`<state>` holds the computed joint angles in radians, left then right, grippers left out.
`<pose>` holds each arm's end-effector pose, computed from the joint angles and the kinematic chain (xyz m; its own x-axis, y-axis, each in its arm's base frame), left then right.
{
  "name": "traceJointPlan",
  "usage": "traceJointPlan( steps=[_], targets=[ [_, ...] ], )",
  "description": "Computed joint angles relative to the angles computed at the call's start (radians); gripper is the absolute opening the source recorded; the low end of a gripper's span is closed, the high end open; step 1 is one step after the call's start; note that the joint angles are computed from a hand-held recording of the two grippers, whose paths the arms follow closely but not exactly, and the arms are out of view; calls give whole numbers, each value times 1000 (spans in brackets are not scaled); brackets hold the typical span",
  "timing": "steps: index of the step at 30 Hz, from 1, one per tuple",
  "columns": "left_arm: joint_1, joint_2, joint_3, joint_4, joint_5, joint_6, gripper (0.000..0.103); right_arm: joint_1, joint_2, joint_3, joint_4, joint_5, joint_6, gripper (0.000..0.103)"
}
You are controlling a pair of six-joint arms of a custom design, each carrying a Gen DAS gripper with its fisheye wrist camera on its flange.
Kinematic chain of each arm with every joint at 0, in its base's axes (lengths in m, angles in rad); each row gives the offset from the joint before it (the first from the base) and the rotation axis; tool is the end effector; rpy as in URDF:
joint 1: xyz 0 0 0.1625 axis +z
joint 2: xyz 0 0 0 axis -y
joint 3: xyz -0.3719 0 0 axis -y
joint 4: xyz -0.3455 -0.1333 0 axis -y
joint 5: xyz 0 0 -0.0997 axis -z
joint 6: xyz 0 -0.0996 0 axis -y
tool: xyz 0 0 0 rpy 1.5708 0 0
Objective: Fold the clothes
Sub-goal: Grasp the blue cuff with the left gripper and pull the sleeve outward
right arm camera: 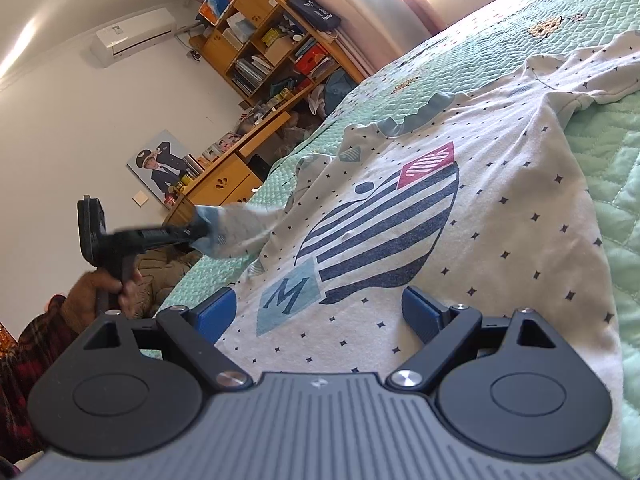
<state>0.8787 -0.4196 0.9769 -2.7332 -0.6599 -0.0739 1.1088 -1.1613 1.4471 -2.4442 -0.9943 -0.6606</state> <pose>-0.3151 -0.7124 0.1378 -0.7955 -0.0017 -0.6060 0.4674 0.6348 -0.6153 -0.1035 -0.6286 0.3920 -0.9266 -0.3757 -0.0181 -0.2502 0.6516 -0.7161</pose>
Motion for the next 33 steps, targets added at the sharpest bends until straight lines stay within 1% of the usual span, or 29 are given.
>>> traceJointPlan(
  steps=[2,4,6,8,9,10,11,12,13,16,17,19,22,26,27,28,29,30,31,33],
  targets=[
    [18,-32,32,22,28,-97,3,3,0,4,-9,-7,2,90],
    [34,-61,57,95,22,-155,3,6,1,6,-15,-14,2,90],
    [46,-77,79,135,-14,-176,3,9,0,7,-19,-21,3,90],
    [50,-86,111,101,-64,-157,6,11,0,7,-21,-24,3,90],
    [51,-87,123,71,-82,-158,16,11,0,7,-22,-25,2,90],
    [51,-85,128,48,-92,-173,33,12,0,8,-24,-26,2,90],
    [52,-79,127,27,-102,-194,44,12,0,9,-26,-28,2,90],
    [57,-71,121,13,-114,-220,61,13,0,10,-28,-31,2,90],
    [61,-63,114,5,-125,-250,71,15,0,11,-30,-35,1,90],
    [79,-31,69,24,-174,-366,74,16,-1,14,-36,-40,0,90],
    [82,-20,57,19,-180,-398,76,17,-1,15,-37,-40,0,90],
    [85,0,37,-8,-186,-432,88,17,-1,17,-40,-41,1,90],
    [92,36,-17,-11,-193,-461,92,16,-1,17,-40,-40,0,90],
    [114,85,-102,-10,-238,-455,90,16,-1,19,-41,-38,1,90],
    [118,95,-122,-3,-247,-452,84,15,-1,19,-42,-37,0,90],
    [121,104,-144,14,-252,-453,69,15,-1,19,-42,-37,0,90],
    [125,113,-167,42,-252,-456,59,15,-1,19,-42,-37,0,90],
    [129,121,-192,75,-256,-463,34,15,0,19,-42,-37,0,90],
    [134,130,-220,114,-262,-473,16,15,0,18,-42,-37,0,90],
    [134,143,-254,151,-261,-451,15,16,0,20,-44,-37,1,90]
  ],
)
